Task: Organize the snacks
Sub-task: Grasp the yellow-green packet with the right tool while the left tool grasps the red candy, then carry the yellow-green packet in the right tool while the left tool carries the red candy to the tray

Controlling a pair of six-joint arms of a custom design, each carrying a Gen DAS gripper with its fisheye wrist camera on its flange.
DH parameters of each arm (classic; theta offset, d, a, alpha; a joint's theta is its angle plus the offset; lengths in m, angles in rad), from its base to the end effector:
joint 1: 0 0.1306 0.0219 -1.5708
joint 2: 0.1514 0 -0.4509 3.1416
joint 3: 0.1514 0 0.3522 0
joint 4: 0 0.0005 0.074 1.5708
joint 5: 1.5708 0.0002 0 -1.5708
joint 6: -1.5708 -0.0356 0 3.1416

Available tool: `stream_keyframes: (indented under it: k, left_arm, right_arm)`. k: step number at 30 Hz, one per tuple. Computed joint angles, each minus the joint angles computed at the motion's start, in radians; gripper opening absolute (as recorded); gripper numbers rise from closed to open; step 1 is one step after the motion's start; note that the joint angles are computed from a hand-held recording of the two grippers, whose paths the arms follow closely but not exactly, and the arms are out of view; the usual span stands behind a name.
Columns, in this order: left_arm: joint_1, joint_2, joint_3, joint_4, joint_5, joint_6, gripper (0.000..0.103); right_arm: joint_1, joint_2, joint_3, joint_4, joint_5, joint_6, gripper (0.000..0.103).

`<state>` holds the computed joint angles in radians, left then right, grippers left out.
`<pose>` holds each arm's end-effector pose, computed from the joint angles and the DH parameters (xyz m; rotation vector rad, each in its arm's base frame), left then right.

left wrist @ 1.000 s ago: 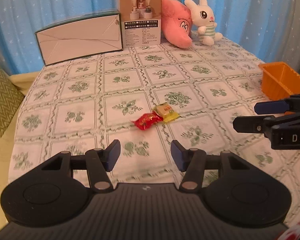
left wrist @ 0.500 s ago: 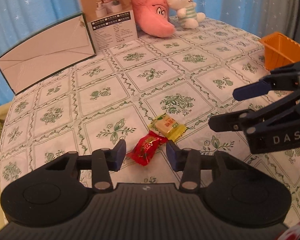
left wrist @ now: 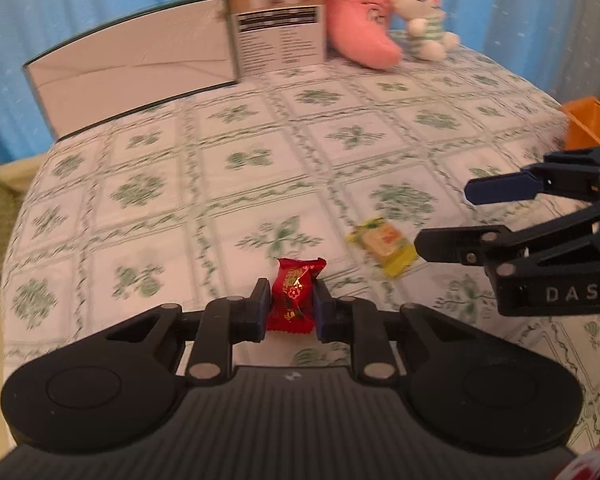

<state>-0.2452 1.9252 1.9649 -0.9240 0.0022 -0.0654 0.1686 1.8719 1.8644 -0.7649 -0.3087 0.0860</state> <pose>0.6417 -0.1612 0.4541 0.3810 2.4271 -0.0815 0.6375 0.1190 0.4580 -0.4469 2.2889 0.4023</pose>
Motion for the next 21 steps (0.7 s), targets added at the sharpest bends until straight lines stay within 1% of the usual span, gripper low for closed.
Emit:
stream_keyframes:
  k: [2,3,4,6,10,11,12,13,14,18,21]
  left_arm:
    - [0.006,-0.009,-0.013,0.008,-0.007,0.028,0.019]
    - [0.007,-0.013,-0.019,0.012,-0.014,0.039,0.019]
    - [0.009,-0.015,-0.021,0.011,-0.021,0.050,0.019]
    - [0.009,-0.018,-0.024,0.013,-0.029,0.061,0.019]
    - [0.008,-0.017,-0.030,0.020,-0.039,0.085,0.019]
    - [0.008,-0.016,-0.031,0.020,-0.040,0.089,0.019]
    - [0.008,-0.016,-0.032,0.022,-0.042,0.091,0.019]
    - [0.006,-0.017,-0.035,0.027,-0.045,0.095,0.019]
    - [0.004,-0.018,-0.037,0.029,-0.048,0.097,0.020]
    - [-0.004,-0.026,-0.041,0.028,-0.053,0.119,0.019]
    - [-0.019,-0.037,-0.044,0.025,-0.078,0.140,0.019]
  right_arm:
    - [0.007,0.008,0.004,0.010,-0.014,0.010,0.058]
    - [0.011,0.016,0.013,0.005,-0.020,0.014,0.051]
    - [0.015,0.023,0.020,0.002,-0.022,0.014,0.048]
    - [0.024,0.033,0.028,0.002,-0.021,0.016,0.046]
    - [0.045,0.046,0.028,0.011,0.011,0.044,0.035]
    - [0.049,0.048,0.026,0.010,0.021,0.055,0.034]
    - [0.054,0.041,0.006,0.037,0.037,0.071,0.033]
    - [0.058,0.038,-0.004,0.051,0.049,0.089,0.027]
    - [0.059,0.035,-0.008,0.053,0.045,0.099,0.024]
    - [0.057,0.022,-0.018,0.050,0.060,0.080,0.022]
    - [0.049,0.003,-0.026,0.034,0.056,0.067,0.022]
